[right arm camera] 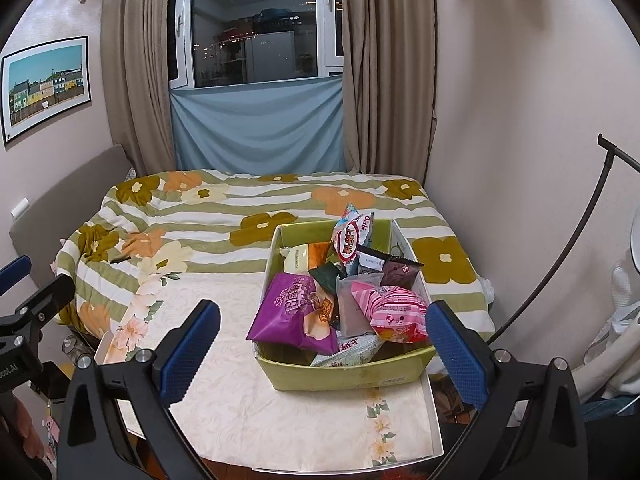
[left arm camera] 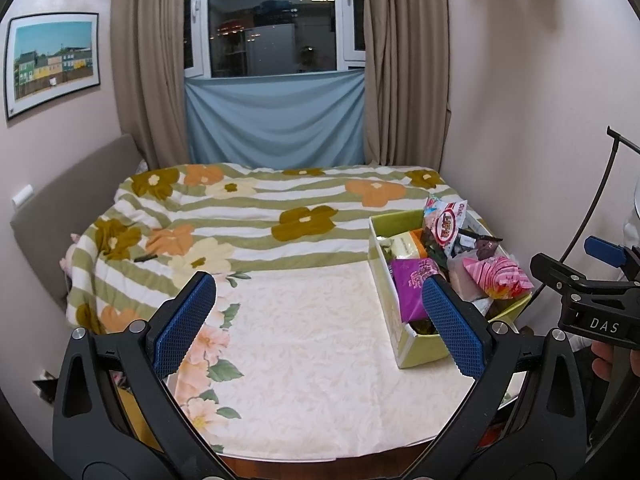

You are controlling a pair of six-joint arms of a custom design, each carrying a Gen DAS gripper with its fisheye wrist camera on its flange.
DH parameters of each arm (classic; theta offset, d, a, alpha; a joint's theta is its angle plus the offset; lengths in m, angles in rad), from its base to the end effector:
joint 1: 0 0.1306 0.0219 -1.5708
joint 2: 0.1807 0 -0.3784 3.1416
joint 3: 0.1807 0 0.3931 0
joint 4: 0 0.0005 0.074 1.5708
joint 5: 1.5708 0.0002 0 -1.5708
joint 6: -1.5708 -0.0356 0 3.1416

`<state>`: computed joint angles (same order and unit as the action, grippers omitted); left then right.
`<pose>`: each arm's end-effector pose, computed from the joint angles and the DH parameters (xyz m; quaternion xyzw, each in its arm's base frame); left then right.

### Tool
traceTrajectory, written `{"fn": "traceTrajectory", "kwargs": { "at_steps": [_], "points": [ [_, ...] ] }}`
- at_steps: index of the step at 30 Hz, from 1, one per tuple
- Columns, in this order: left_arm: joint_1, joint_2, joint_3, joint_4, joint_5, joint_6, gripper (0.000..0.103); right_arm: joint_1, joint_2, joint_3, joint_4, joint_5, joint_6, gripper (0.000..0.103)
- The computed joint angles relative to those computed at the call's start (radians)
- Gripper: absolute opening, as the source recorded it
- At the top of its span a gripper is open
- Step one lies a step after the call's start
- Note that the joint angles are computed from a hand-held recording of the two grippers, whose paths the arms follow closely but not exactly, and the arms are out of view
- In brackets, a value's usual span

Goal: Organize snacks

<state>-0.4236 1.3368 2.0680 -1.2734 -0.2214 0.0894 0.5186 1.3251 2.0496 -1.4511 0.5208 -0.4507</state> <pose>0.3562 -0.1526 0.7147 0.0903 0.8623 -0.0310 0.4973 0.3303 0.1675 0.6989 0.0755 0.8845 -0.0234 0.4597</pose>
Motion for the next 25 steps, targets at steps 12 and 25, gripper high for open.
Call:
{"fn": "traceTrajectory", "kwargs": {
  "at_steps": [12, 25],
  "points": [
    [0.015, 0.000, -0.018, 0.025, 0.010, -0.016, 0.102, -0.005, 0.003, 0.003, 0.002, -0.005, 0.002, 0.102],
    [0.036, -0.054, -0.059, 0.057, 0.029, -0.042, 0.102, 0.035, 0.003, -0.006, 0.018, 0.034, -0.043, 0.102]
  ]
}}
